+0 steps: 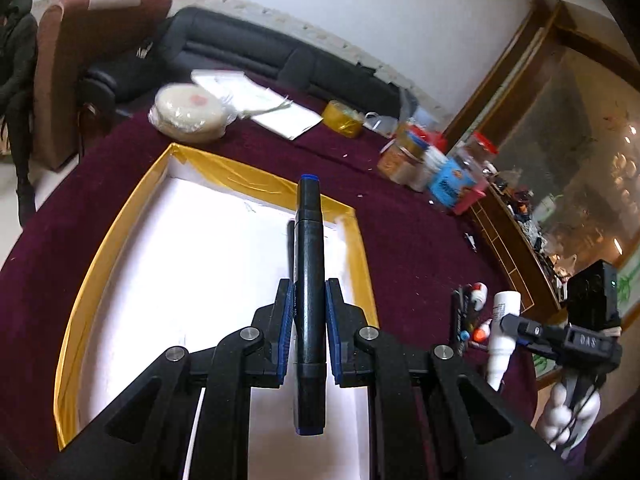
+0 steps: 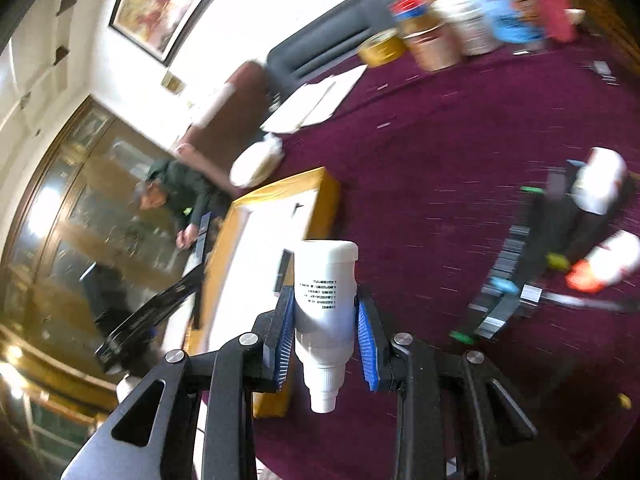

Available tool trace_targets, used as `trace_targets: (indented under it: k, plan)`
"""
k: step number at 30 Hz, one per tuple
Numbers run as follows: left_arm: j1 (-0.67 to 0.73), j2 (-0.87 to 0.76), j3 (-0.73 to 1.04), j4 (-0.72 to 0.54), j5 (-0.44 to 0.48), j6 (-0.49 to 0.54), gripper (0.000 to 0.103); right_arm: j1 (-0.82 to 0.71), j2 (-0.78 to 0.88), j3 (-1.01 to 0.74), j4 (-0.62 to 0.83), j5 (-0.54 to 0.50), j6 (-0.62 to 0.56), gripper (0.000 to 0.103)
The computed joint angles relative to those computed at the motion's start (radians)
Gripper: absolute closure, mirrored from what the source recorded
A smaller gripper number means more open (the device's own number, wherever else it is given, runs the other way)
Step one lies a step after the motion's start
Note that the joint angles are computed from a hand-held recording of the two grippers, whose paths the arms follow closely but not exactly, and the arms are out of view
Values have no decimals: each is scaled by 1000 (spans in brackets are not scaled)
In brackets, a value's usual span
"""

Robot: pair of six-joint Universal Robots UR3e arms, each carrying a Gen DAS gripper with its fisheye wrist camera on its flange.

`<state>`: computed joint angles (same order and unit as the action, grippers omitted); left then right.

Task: Organize rigid objects
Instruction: 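Lower the markers and the white bottle into the tray and open both tools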

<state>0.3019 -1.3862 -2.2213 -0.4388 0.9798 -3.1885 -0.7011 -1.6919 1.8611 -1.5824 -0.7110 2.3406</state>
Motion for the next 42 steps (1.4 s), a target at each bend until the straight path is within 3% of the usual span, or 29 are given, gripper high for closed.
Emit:
trace_targets:
  k: [2, 9, 15, 20, 22, 27, 32, 34, 36, 39, 42]
  plan:
    - [-9, -87, 57, -1, 14, -6, 90, 122, 74, -16, -146, 2, 130, 76]
    - [-25, -330, 201, 5, 63, -40, 90, 450, 363, -180, -454, -33, 477, 76]
    - [-22, -389, 234, 5, 89, -54, 90, 598, 583, -412, -511, -116, 625, 76]
    - [30, -297, 153, 32, 52, -36, 89, 645, 697, -546, -480, -166, 663, 76]
    - [50, -253, 129, 37, 36, -34, 82, 652, 707, -557, -493, -194, 681, 75]
    - [86, -102, 49, 39, 19, -31, 60, 630, 662, -527, -511, -190, 664, 67]
    - [70, 20, 10, 21, -54, -36, 44, 491, 379, -274, -630, -165, 550, 65]
    - [23, 40, 19, 17, -65, -48, 40, 392, 206, -115, -712, -158, 486, 51]
    - [-50, 26, 43, 26, -58, -71, 38, 252, 32, 33, -748, -125, 404, 22]
    - [-194, -35, 95, 51, -9, -109, 31, -28, -163, 160, -599, -84, 227, 18]
    - [-376, -145, 167, 80, 60, -151, 31, -239, -161, 158, -410, -98, 93, 18]
